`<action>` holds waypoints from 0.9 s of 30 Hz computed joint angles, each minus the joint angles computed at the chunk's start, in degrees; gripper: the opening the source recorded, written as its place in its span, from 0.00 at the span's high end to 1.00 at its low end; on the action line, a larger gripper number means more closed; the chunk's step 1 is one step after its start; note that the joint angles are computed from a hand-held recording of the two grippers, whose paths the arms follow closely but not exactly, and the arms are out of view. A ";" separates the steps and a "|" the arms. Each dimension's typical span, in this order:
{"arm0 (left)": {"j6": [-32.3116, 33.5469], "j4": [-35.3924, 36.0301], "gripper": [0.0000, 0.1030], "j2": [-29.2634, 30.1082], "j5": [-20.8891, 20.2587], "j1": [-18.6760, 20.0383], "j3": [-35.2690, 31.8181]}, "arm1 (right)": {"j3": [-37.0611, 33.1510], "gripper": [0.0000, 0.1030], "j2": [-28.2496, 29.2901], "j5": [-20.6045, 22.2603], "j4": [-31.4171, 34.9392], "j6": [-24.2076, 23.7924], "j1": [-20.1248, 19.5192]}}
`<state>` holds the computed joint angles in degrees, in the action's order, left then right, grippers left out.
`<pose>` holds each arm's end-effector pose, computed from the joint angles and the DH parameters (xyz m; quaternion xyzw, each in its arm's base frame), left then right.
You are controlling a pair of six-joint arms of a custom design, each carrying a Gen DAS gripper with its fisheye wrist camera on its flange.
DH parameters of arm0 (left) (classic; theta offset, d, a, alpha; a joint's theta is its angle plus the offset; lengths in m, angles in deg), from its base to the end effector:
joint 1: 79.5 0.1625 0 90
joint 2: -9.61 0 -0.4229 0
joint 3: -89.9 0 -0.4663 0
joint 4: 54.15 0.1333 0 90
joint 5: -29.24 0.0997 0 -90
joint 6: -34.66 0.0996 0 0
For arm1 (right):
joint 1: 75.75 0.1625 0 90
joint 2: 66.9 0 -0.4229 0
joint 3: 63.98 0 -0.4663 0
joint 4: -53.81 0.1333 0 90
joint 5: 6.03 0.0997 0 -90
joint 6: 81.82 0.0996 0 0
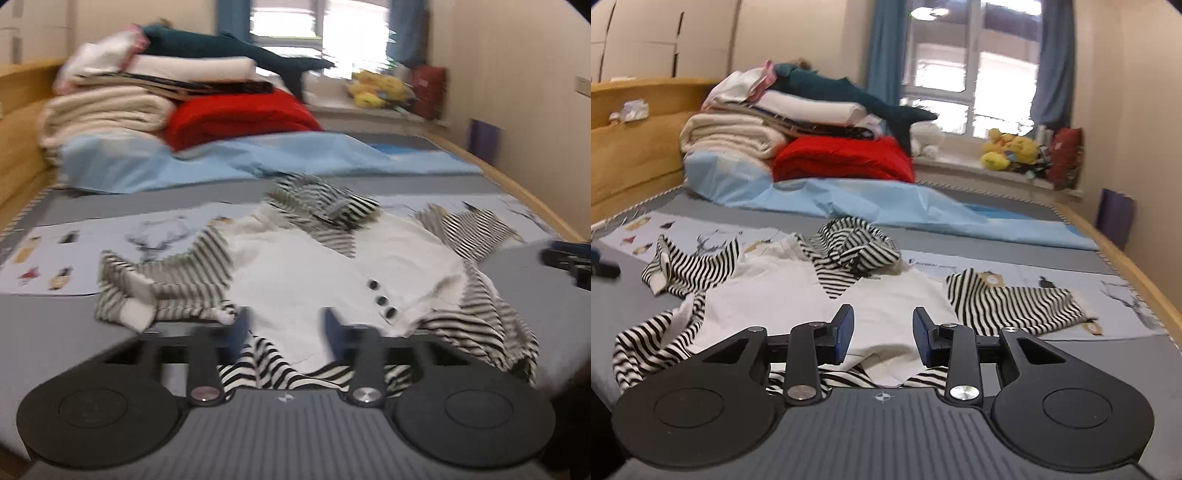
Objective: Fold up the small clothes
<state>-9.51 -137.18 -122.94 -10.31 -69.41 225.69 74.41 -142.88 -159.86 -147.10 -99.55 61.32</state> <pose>-0.2255 -0.2535 0.3676 0.3126 0.8459 -0.3372 0.2701 0.3355 -0.2521 0.2051 0.2314 -0.7698 0.4593 0.3780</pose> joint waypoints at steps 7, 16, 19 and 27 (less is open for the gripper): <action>12.84 -16.39 0.72 6.38 -16.73 14.75 0.23 | 1.61 0.65 -8.11 12.64 28.36 11.30 -10.68; 21.88 -18.69 0.71 18.66 -26.89 23.10 -1.29 | -2.76 0.64 -0.47 18.38 40.35 6.17 -15.70; 23.18 -18.13 0.69 21.78 -28.64 25.27 -2.40 | -4.39 0.63 1.78 19.43 44.25 5.40 -17.00; 25.26 -11.41 0.63 26.84 -25.73 25.59 -3.01 | -5.06 0.74 2.28 20.12 48.14 4.58 -19.18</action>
